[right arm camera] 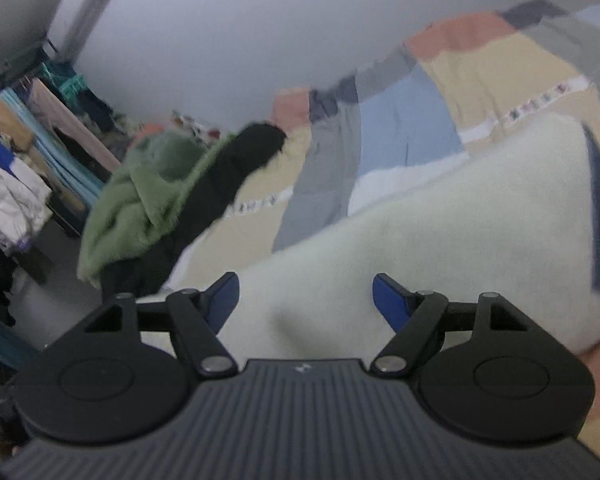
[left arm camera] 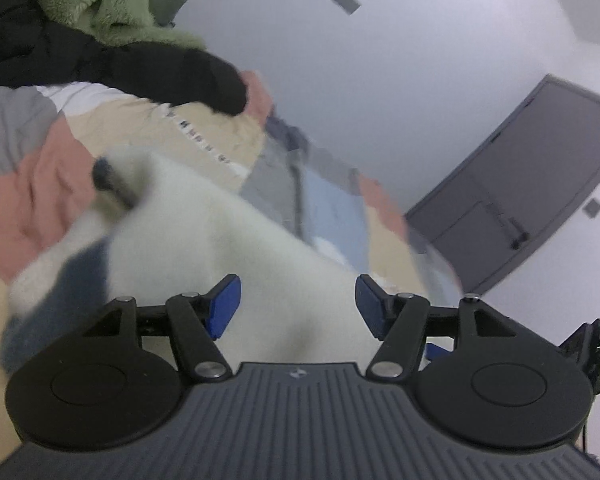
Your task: Fold large clothes
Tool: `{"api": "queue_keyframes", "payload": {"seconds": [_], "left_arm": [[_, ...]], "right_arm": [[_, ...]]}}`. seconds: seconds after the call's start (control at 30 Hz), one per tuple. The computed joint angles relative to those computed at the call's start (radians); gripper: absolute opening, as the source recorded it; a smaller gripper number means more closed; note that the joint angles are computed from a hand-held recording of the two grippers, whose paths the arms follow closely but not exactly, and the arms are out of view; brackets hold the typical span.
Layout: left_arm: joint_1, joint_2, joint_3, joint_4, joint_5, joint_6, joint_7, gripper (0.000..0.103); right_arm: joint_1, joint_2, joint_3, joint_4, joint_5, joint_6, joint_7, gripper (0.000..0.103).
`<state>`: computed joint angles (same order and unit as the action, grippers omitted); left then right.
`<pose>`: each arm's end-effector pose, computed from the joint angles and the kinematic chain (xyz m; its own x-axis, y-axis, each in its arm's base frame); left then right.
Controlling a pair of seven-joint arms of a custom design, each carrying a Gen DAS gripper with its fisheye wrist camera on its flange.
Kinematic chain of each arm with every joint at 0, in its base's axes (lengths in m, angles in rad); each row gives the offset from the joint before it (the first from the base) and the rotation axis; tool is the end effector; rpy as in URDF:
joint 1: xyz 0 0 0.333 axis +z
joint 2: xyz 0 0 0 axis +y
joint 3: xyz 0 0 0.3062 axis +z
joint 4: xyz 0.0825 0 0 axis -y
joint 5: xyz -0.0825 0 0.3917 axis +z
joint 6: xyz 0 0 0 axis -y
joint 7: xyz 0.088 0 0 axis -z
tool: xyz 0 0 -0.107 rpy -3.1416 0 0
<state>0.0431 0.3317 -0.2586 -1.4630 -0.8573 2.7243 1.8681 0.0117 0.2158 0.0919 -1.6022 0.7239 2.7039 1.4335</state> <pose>0.7063 -0.0942 0.5872 -0.1561 -0.7629 0.6274 -0.6412 -0.4049 -0.6519 0.6816 0.0414 0.5908 0.0017 -0.8171 -0.5764 -0.6412 0.4414 -0.6277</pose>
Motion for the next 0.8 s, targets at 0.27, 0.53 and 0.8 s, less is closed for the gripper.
{"api": "queue_keyframes", "payload": {"seconds": [0.27,0.53,0.8], "left_arm": [[-0.038,0.241,0.027,0.277,0.238,-0.041,-0.117,0.068],[-0.032,0.348,-0.004,0.418,0.342,-0.07,-0.118,0.068],[0.015,0.271,-0.059,0.316,0.275,-0.016,-0.001,0.071]], "right_arm": [[-0.027,0.209,0.042,0.207,-0.097,0.004,-0.03,0.074],[-0.081,0.294,0.119,0.277,-0.129,0.071,-0.087,0.074],[-0.096,0.254,0.123,0.255,-0.133,0.051,-0.054,0.074]]}}
